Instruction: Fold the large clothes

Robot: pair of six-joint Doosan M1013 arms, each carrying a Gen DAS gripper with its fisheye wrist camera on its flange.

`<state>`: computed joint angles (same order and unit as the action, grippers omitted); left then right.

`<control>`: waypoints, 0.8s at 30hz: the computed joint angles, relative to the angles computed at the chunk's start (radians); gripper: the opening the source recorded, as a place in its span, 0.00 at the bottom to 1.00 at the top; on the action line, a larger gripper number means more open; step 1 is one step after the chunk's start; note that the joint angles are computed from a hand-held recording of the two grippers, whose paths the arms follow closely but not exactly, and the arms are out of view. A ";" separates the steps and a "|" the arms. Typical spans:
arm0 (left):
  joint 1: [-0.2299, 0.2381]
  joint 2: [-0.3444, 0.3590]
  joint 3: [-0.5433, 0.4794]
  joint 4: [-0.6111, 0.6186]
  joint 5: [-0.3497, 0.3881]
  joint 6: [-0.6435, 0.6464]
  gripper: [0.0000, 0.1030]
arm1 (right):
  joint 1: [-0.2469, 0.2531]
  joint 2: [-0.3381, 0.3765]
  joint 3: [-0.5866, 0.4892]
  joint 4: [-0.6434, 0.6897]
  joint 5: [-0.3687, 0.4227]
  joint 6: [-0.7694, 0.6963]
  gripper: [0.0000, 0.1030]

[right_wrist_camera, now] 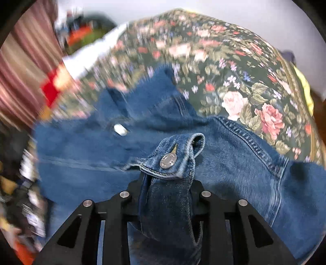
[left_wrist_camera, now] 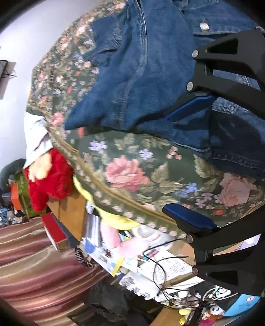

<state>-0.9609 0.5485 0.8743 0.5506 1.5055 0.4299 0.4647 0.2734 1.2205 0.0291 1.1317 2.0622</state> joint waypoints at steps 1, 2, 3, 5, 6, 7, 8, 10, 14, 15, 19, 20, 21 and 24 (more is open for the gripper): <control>0.003 -0.002 -0.003 0.000 -0.009 0.004 0.80 | -0.009 -0.016 0.013 0.025 -0.028 0.008 0.24; 0.007 0.002 -0.015 0.001 -0.003 0.006 0.80 | -0.014 -0.030 0.023 0.039 -0.049 0.013 0.24; 0.011 0.007 -0.029 0.006 0.004 0.011 0.80 | -0.016 -0.045 0.034 0.033 -0.069 0.025 0.24; 0.016 0.006 -0.032 0.019 -0.028 0.008 0.80 | -0.010 -0.061 0.042 -0.001 -0.085 0.049 0.24; 0.022 0.006 -0.031 0.017 -0.057 0.002 0.81 | -0.012 -0.073 0.048 -0.008 -0.087 0.055 0.24; 0.031 0.011 -0.038 0.000 -0.079 0.002 0.81 | -0.014 -0.082 0.056 -0.006 -0.088 0.054 0.24; 0.043 0.025 -0.059 -0.028 -0.089 0.015 0.81 | -0.016 -0.091 0.064 -0.005 -0.087 0.052 0.24; 0.062 0.061 -0.113 -0.067 -0.085 0.050 0.81 | -0.014 -0.103 0.076 -0.026 -0.078 0.052 0.24; 0.084 0.160 -0.257 -0.100 -0.019 0.125 0.81 | -0.024 -0.124 0.116 -0.037 -0.068 0.070 0.24; 0.089 0.184 -0.292 -0.111 0.002 0.137 0.81 | -0.033 -0.125 0.126 -0.025 -0.063 0.081 0.24; 0.081 0.264 -0.414 -0.025 0.116 0.191 0.96 | -0.062 -0.113 0.156 0.008 -0.024 0.120 0.24; 0.079 0.276 -0.432 -0.002 0.135 0.217 0.97 | -0.075 -0.117 0.171 0.040 -0.038 0.118 0.24; 0.079 0.287 -0.447 0.013 0.149 0.244 0.99 | -0.082 -0.123 0.180 0.058 -0.053 0.116 0.24; 0.092 0.279 -0.436 -0.012 0.135 0.253 1.00 | -0.079 -0.131 0.181 0.035 -0.052 0.104 0.24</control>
